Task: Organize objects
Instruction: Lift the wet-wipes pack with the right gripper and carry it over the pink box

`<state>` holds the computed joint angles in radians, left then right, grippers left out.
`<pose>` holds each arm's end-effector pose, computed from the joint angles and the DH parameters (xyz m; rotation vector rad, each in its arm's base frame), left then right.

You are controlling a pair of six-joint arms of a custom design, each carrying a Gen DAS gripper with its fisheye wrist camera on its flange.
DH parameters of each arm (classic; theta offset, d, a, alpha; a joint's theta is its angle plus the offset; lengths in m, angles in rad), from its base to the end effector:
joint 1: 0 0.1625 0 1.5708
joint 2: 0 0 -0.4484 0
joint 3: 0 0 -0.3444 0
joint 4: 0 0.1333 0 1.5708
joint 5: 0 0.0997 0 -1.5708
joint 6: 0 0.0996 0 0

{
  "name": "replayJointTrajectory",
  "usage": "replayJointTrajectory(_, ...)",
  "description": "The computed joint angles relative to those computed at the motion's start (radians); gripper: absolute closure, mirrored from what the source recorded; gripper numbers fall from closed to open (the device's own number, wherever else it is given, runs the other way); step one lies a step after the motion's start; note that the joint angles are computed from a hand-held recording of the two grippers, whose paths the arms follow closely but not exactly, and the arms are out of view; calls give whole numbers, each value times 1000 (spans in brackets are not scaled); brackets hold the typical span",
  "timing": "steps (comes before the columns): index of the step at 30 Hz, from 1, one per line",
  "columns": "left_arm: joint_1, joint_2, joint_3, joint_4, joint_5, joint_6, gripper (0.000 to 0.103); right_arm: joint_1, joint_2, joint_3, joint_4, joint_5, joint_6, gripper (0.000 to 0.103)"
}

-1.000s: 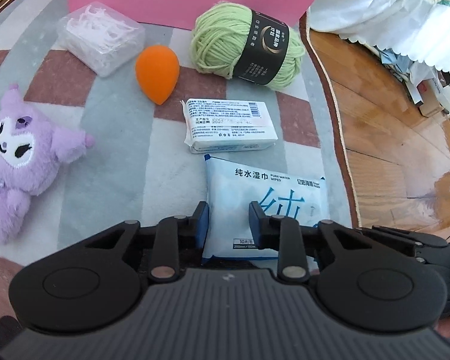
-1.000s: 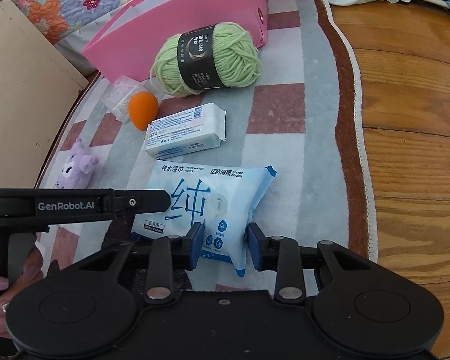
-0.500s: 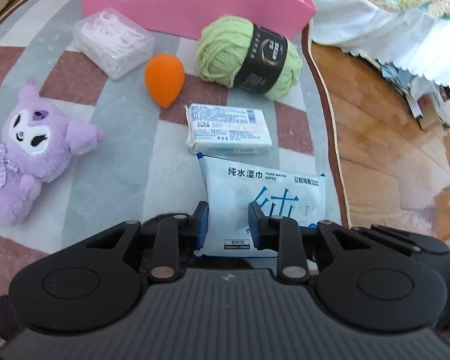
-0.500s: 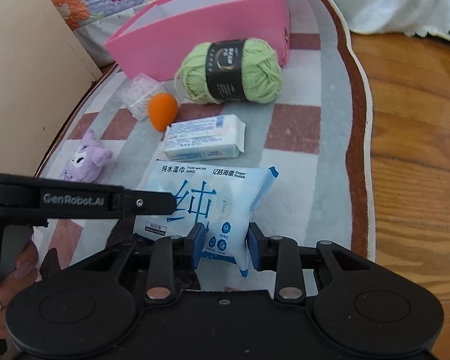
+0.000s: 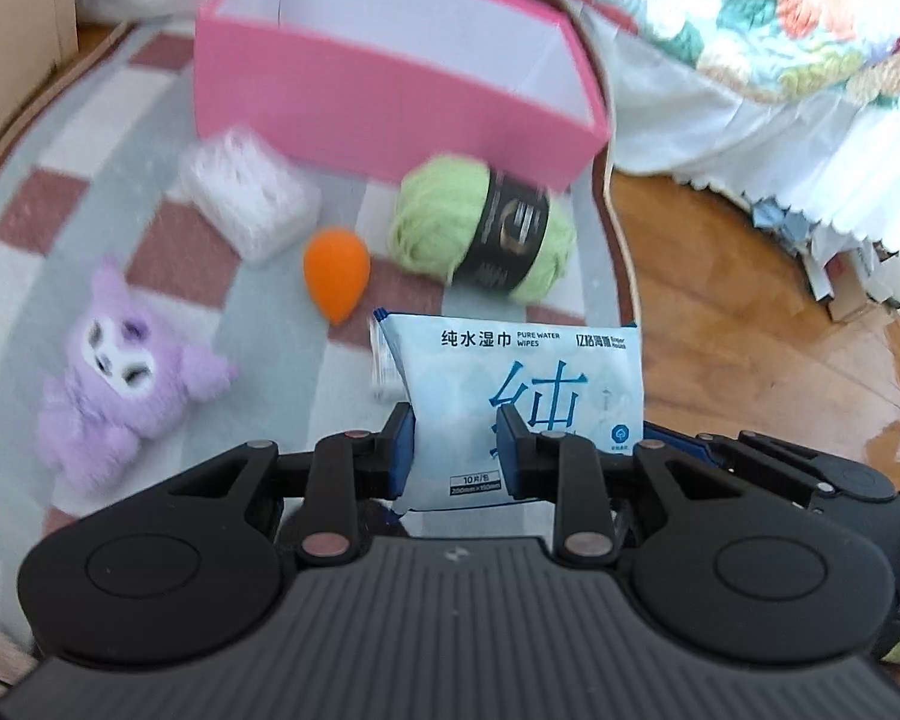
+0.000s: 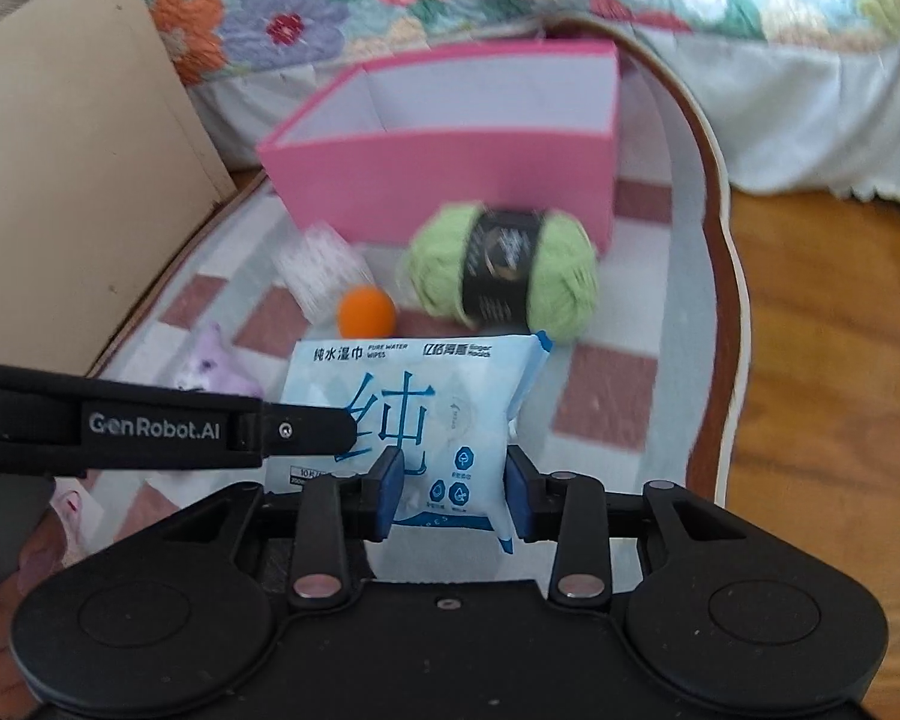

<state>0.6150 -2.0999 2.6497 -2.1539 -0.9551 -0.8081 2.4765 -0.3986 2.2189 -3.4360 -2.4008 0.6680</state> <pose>-0.0285 -0.2537 0.2917 0.1844 2.6858 -0.6893 0.3759 -0.2188 -0.0599 0.2681 -2.4509 0.8083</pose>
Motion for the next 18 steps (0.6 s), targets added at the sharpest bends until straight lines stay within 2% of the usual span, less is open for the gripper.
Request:
replayJointTrajectory(4, -38, -17, -79, 113, 30, -3, 77, 3, -33, -21, 2, 15, -50, 57)
replayJointTrajectory(8, -52, 21, -168, 214, 51, 34, 74, 4, -73, -48, 4, 34, -131, 57)
replayJointTrajectory(12, -75, 62, -212, 217, 98, 63, 74, -5, -99, -89, 31, 30, -206, 55)
replayJointTrajectory(18, -26, 158, -307, 174, 113, 148, 74, -41, -158, -115, 39, 59, -283, 53)
